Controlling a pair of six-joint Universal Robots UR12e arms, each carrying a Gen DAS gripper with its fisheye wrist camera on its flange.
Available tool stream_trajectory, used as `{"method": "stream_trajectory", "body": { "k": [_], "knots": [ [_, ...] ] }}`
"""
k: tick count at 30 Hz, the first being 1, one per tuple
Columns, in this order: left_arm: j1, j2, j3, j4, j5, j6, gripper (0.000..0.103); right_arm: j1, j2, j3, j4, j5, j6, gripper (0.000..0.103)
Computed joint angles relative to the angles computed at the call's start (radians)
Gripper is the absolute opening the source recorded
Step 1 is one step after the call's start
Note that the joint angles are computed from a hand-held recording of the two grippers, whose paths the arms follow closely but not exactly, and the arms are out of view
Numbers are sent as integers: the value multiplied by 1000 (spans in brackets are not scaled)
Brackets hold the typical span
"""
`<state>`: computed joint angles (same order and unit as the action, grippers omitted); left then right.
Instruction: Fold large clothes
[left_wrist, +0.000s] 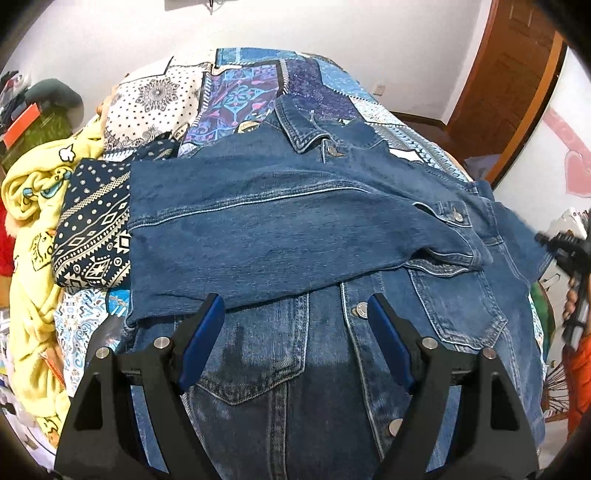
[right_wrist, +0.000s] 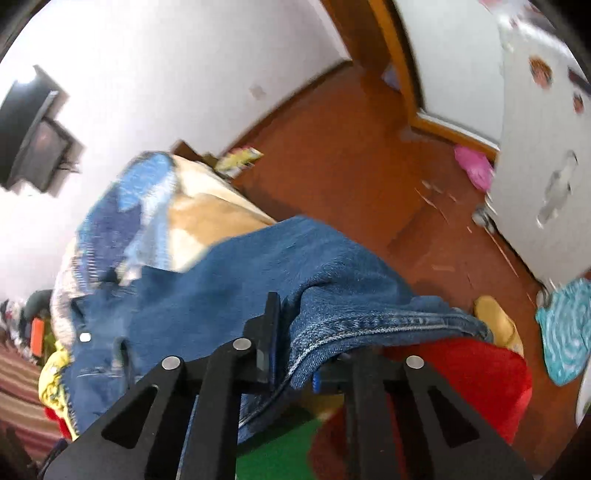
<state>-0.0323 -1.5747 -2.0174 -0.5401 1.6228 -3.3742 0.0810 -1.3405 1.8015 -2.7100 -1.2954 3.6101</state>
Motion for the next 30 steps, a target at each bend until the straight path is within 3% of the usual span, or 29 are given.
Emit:
{"method": "stream_trajectory", "body": {
  "k": [6,10,14,18,22,27,30],
  "knots": [
    [9,32,-23,15,-14,-4,79,39,-21,-68,-57,63,-90,8],
    [21,58,-47,33,-26,-4,79,97,-7,-130,-115,115,-120,8],
    [31,82,-62,37,-34,10,79,167,26,-181,-109,143,-192,8],
    [40,107,-79,50,-41,20,79,231,64,-211,-2,173,-292,8],
    [45,123,-92,54,-36,23,79,272,98,-231,192,200,-383,8],
    [43,127,-94,47,-18,27,79,296,128,-261,392,170,-479,12],
    [34,123,-81,35,-9,38,79,297,129,-270,468,178,-476,12]
  ]
}}
